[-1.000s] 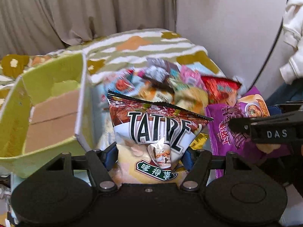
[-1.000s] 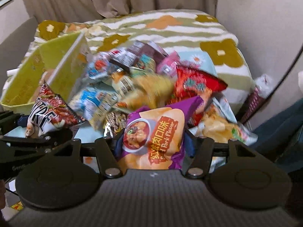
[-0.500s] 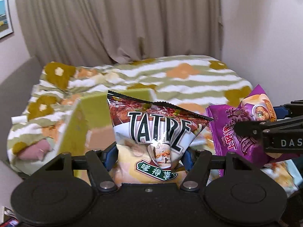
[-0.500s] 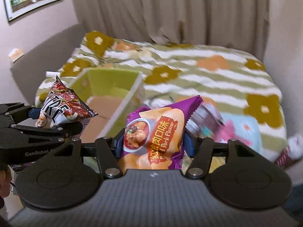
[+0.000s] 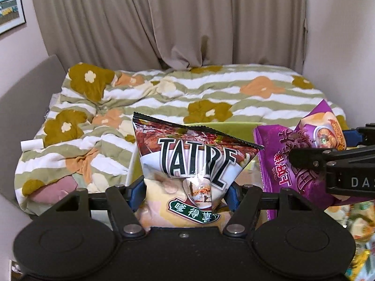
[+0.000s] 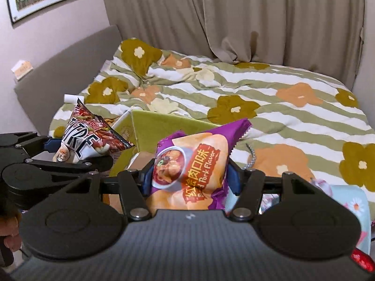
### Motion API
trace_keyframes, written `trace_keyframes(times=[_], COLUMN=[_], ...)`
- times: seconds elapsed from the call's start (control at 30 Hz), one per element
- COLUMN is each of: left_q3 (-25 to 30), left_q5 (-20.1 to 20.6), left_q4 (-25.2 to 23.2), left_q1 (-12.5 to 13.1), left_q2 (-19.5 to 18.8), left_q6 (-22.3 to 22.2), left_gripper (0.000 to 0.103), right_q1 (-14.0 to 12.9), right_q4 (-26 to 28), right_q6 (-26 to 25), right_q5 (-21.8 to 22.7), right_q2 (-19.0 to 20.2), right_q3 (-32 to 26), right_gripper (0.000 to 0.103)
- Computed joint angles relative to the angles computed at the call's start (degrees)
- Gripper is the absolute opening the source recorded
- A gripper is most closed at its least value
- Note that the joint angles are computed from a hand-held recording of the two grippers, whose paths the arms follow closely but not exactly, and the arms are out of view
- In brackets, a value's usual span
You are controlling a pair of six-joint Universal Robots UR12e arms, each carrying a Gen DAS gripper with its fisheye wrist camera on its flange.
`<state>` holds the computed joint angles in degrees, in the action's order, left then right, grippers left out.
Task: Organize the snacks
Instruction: 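Carry both bags over the box and release them inside with both tools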
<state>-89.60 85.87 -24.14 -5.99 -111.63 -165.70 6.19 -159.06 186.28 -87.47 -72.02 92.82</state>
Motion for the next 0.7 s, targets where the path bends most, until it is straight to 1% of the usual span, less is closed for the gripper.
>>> trace_keyframes(times=[0.03, 0.1, 0.17, 0.2, 0.3, 0.37, 0.43, 0.47, 0.5, 0.53, 0.6, 0.7], left_q3=[0.75, 2.26, 3.57, 4.31, 6.22, 7.21, 7.74, 7.14, 6.62, 6.51, 6.61, 5.82], left_q5=[-0.18, -0.87, -1.76, -2.02, -2.79, -3.12, -2.9, -2.6, -2.54, -2.6, -2.17, -2.37], left_q4=[-0.68, -2.37, -3.91, -4.5, -6.28, -7.43, -7.77, -6.2, -4.75, -4.38, -5.97, -6.8], left_q1=[0.18, 0.58, 0.94, 1.1, 1.33, 1.4, 1.42, 1.36, 1.41, 1.52, 1.56, 1.99], left_q2=[-0.75, -2.2, -3.56, -4.28, -6.04, -6.88, -7.3, -7.15, -7.02, -7.01, -6.79, -5.87], left_q6=[0.5, 1.24, 2.4, 3.0, 3.93, 3.92, 4.39, 4.62, 4.81, 5.2, 5.54, 4.05], left_gripper=[0.07, 0.07, 0.07, 0.07, 0.071, 0.075, 0.098, 0.101, 0.102, 0.102, 0.102, 0.102], right_q1=[0.47, 1.44, 1.87, 1.83, 1.36, 1.3, 1.59, 1.68, 1.72, 1.69, 1.65, 1.59], right_q4=[1.24, 6.24, 9.18, 9.85, 10.28, 10.78, 11.14, 11.06, 11.01, 10.88, 10.27, 9.04], right_q6=[-0.02, -0.85, -0.29, 0.54, 4.07, 5.34, 5.32, 5.17, 5.07, 4.93, 4.43, 3.64], right_q5=[-1.04, -3.97, -5.08, -5.1, -3.31, -3.56, -5.4, -6.02, -6.28, -6.33, -6.27, -5.71], right_q2=[1.06, 3.01, 4.43, 4.95, 5.85, 6.3, 6.52, 6.51, 6.54, 6.63, 6.62, 6.61], right_q3=[-1.32, -4.4, -6.31, -6.71, -7.15, -7.41, -7.6, -7.53, -7.54, -7.6, -7.4, -7.16], right_gripper=[0.075, 0.076, 0.076, 0.076, 0.076, 0.076, 0.076, 0.076, 0.076, 0.076, 0.076, 0.076])
